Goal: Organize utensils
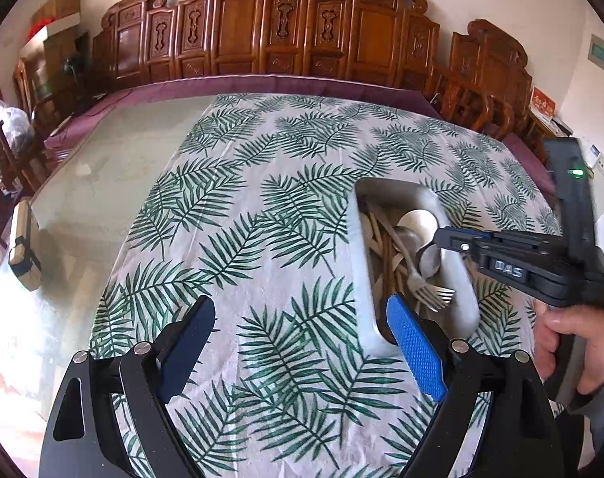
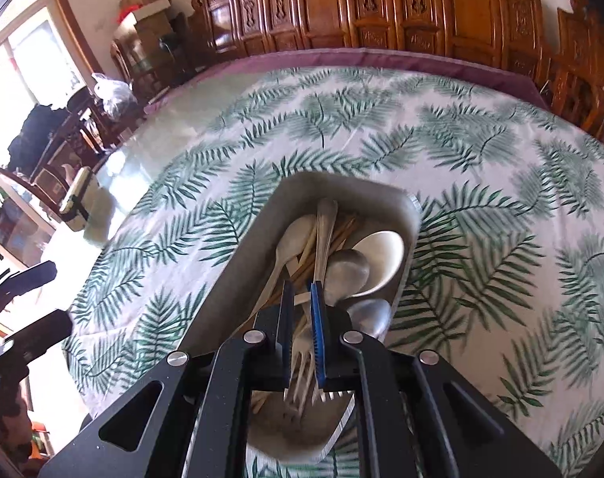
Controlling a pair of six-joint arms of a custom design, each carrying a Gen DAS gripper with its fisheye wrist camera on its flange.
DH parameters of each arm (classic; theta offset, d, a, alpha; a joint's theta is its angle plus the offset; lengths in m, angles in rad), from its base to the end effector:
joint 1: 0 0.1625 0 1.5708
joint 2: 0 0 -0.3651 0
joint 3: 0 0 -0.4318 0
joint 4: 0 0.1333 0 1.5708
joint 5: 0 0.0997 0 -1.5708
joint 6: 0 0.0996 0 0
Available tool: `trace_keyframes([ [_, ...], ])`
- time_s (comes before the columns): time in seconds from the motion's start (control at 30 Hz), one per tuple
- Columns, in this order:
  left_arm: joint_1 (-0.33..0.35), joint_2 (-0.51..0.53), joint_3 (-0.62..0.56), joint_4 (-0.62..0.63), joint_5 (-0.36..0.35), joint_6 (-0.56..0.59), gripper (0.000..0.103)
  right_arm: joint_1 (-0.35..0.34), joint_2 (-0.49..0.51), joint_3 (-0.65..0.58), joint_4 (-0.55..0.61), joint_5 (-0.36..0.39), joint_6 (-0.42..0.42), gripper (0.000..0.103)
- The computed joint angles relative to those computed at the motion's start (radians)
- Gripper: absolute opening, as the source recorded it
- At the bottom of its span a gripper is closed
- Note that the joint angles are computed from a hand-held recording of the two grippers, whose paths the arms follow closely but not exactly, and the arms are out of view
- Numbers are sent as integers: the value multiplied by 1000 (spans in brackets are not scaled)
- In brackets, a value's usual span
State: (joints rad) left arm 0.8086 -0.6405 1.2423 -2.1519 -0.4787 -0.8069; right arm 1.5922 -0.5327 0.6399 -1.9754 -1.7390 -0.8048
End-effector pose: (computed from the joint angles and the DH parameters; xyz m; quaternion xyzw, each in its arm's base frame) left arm -0.3557 -0.6937 0.0883 -0.0137 0.8544 -0.3606 0.3737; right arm 0.1352 -0.8652 0.2371 0.3842 -0.9076 0.1047 0.1331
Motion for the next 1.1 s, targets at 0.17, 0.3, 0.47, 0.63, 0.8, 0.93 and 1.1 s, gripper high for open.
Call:
trace_keyframes([
  [0.17,-31,20,-17,15,18,-10,95,-13,-156,172,-82,44,-39,11],
  [0.3,-61,44,-45,62,24,-31,95,-32,-267,277,-115,83,-46,11],
  [0.47,-97,70,-71,108,39,-68,95,-57,-396,401,-170,107,-73,24],
  [0.63,-128,97,-100,156,45,-112,95,-79,-501,498,-225,116,-89,39],
  [0.8,-161,127,-135,224,56,-165,95,-105,-603,590,-297,136,-87,69],
  [0.93,-190,139,-144,240,71,-186,95,-127,-682,661,-358,151,-92,91],
  [1.1,-226,150,-146,269,93,-227,95,-154,-756,725,-392,176,-94,100],
])
